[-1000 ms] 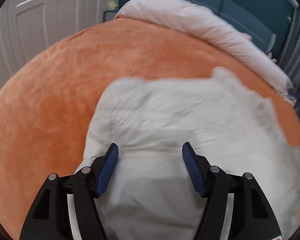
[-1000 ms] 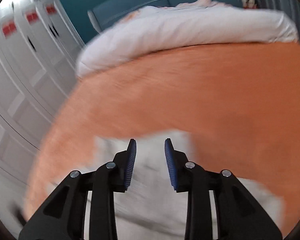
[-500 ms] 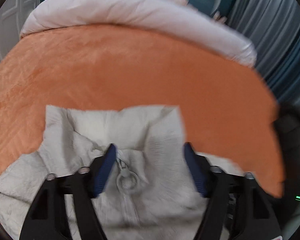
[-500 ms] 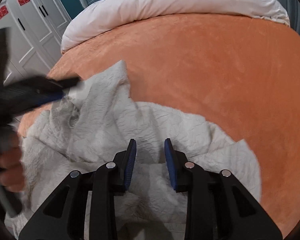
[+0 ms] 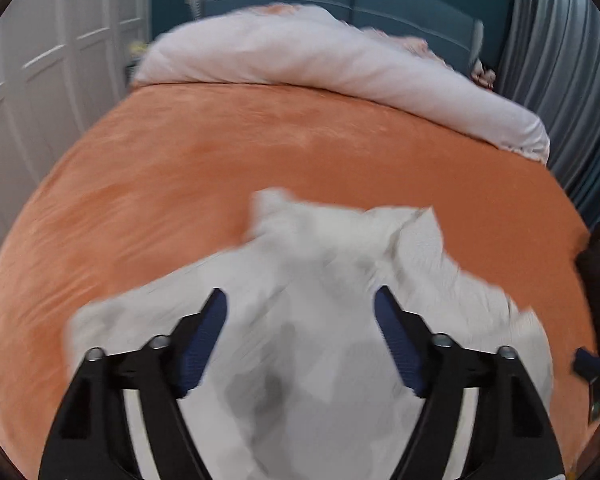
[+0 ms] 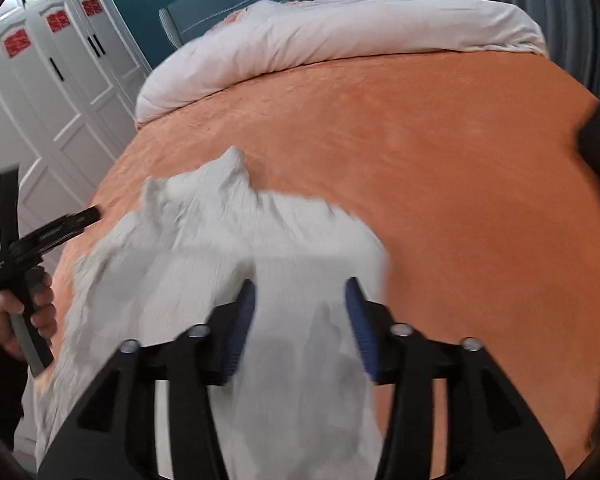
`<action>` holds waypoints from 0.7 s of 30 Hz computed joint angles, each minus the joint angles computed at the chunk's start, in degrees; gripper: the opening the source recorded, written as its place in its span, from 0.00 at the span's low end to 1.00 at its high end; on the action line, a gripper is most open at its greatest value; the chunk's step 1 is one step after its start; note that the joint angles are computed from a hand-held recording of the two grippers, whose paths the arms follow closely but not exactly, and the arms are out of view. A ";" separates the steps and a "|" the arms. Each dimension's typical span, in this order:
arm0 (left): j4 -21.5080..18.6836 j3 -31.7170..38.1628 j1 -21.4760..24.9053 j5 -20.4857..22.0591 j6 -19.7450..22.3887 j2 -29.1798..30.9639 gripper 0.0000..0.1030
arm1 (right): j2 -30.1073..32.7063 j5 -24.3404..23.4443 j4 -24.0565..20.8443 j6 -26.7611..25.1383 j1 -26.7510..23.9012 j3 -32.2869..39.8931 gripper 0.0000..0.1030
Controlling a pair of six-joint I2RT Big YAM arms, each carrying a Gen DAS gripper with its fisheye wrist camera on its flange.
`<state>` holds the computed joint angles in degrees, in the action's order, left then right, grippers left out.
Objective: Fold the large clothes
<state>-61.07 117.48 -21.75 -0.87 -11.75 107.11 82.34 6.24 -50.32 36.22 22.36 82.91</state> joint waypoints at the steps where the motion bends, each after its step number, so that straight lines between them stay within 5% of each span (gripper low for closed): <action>1: 0.81 -6.31 1.36 0.68 -0.16 -4.94 0.77 | -3.50 -0.73 -0.79 0.96 0.39 -2.91 0.49; 5: -3.40 -26.17 8.48 4.21 -1.83 -22.24 0.79 | -18.37 -0.93 -9.31 7.68 6.01 -14.02 0.59; 9: -12.38 -39.75 15.97 8.66 -2.83 -36.69 0.79 | -26.90 -0.79 -16.69 19.62 16.23 -20.17 0.62; 14: -20.10 -48.87 20.63 17.35 -2.87 -47.03 0.79 | -30.46 -1.63 -15.03 30.83 28.13 -24.37 0.65; 21: -21.34 -54.00 18.03 18.65 0.18 -52.43 0.79 | -29.83 0.33 -11.30 34.48 35.27 -26.64 0.68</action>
<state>-82.41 63.48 -3.72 17.78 -11.57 54.68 52.51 6.57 -61.62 70.70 57.63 56.27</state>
